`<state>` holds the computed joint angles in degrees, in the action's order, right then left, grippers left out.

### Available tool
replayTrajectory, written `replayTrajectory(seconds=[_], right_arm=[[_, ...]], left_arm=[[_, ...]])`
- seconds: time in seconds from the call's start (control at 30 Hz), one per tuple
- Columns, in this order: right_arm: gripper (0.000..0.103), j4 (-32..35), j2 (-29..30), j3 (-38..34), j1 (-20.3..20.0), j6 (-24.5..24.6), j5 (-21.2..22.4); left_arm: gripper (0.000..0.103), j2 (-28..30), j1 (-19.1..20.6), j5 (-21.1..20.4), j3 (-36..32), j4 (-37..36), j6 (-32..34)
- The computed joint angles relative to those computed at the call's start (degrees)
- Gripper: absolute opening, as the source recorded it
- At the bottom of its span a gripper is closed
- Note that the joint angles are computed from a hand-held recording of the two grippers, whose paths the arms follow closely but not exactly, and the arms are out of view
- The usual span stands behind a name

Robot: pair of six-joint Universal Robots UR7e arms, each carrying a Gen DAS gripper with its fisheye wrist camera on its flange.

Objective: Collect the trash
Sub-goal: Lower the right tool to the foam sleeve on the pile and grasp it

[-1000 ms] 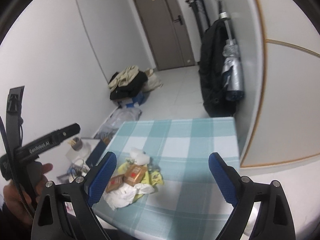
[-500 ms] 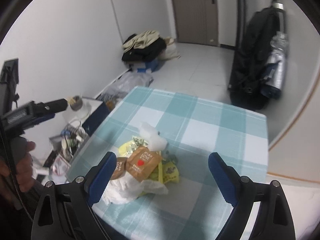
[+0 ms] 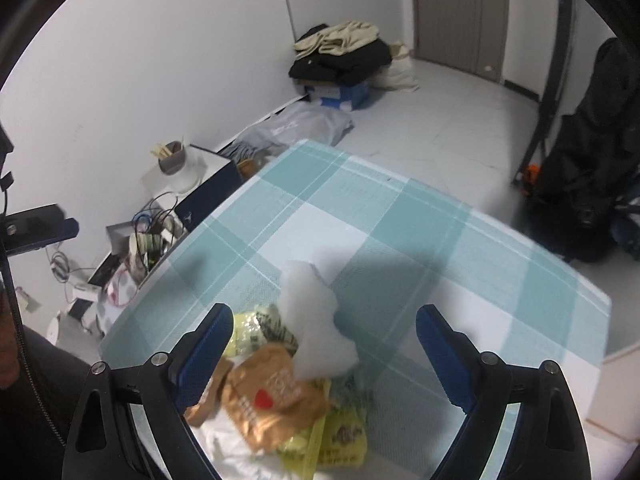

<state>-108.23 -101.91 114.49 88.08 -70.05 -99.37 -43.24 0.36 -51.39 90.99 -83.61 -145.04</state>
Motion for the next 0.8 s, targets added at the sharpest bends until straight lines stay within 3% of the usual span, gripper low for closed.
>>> replayTrajectory(seconds=[0.2,0.33,0.43,0.53,0.63,0.8], right_arm=[[0.082,1.9,3.1,-0.6,0.4,0.8,-3.3],[0.06,6.4,5.1,-2.4,0.4,3.9,-5.3],[0.057,7.0,5.3,-2.9,0.5,5.8,-4.8],[0.039,8.1,5.2,-3.3,0.4,5.4,-3.9],[0.031,8.3,5.1,-3.1,0.4,5.1,-4.9],[0.031,7.8,4.7,-3.7,-0.1,5.4,-4.1]], left_arm=[[0.098,-0.6,0.8,0.2,1.8,-4.6,3.0],[0.098,-1.1,1.2,0.0,2.9,-6.7,4.0],[0.098,-1.4,1.4,-0.4,3.7,-8.3,4.6],[0.098,-1.5,1.5,-0.7,4.2,-9.5,5.3],[0.098,-1.8,1.6,-0.4,5.1,-11.8,6.5],[0.098,-1.9,1.9,-0.5,6.6,-16.7,9.3]])
